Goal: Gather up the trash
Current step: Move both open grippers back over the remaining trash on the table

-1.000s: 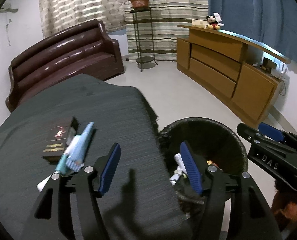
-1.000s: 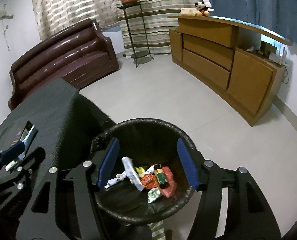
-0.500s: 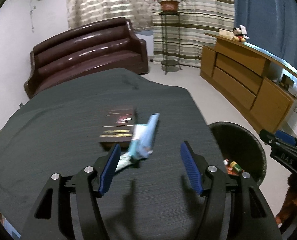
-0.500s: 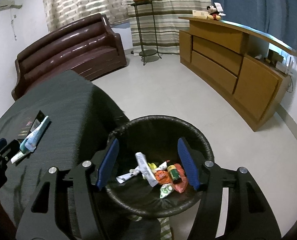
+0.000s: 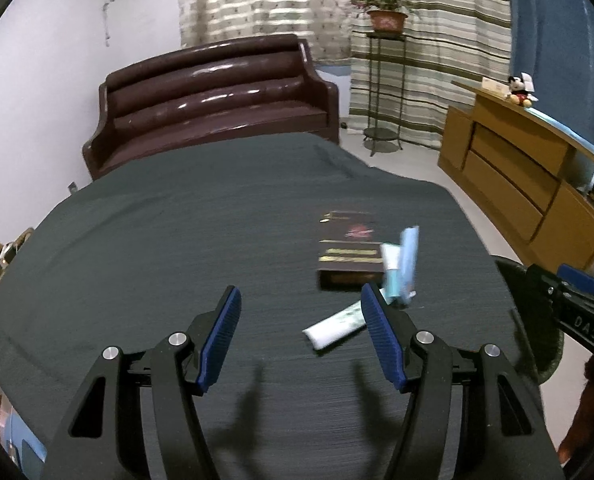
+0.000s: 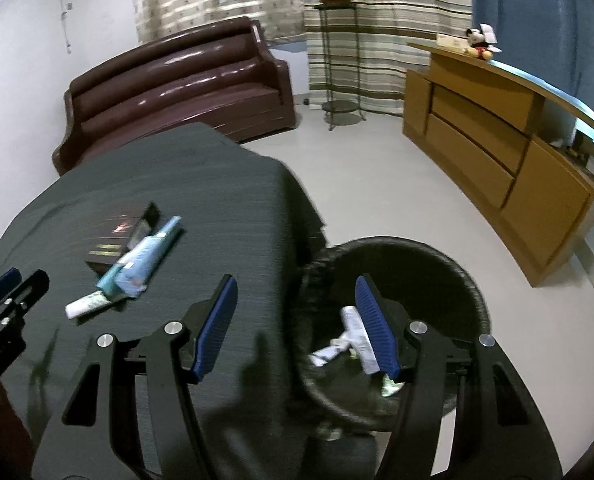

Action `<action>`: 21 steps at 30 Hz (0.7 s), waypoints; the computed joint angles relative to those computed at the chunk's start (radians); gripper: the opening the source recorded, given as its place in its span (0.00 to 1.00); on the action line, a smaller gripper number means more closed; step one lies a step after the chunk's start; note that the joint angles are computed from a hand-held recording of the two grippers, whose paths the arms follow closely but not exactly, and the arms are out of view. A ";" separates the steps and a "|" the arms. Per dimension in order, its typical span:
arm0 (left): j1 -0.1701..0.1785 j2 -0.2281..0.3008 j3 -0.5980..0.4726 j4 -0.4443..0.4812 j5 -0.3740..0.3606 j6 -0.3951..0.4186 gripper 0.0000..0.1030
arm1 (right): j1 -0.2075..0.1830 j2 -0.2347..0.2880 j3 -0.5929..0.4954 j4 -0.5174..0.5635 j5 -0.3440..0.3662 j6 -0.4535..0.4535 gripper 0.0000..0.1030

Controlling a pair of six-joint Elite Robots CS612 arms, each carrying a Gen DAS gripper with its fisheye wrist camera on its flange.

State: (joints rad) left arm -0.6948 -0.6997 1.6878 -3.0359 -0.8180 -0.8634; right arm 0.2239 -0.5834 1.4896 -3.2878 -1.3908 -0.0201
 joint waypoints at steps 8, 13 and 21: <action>0.022 -0.018 0.056 0.001 0.016 -0.056 0.59 | 0.042 0.015 -0.046 0.036 -0.001 -0.026 0.58; 0.039 -0.022 0.066 0.009 0.004 -0.076 0.59 | 0.061 0.029 -0.080 0.066 -0.003 -0.030 0.58; 0.058 -0.022 0.070 0.009 -0.018 -0.098 0.59 | 0.093 0.062 -0.158 0.151 -0.034 -0.052 0.56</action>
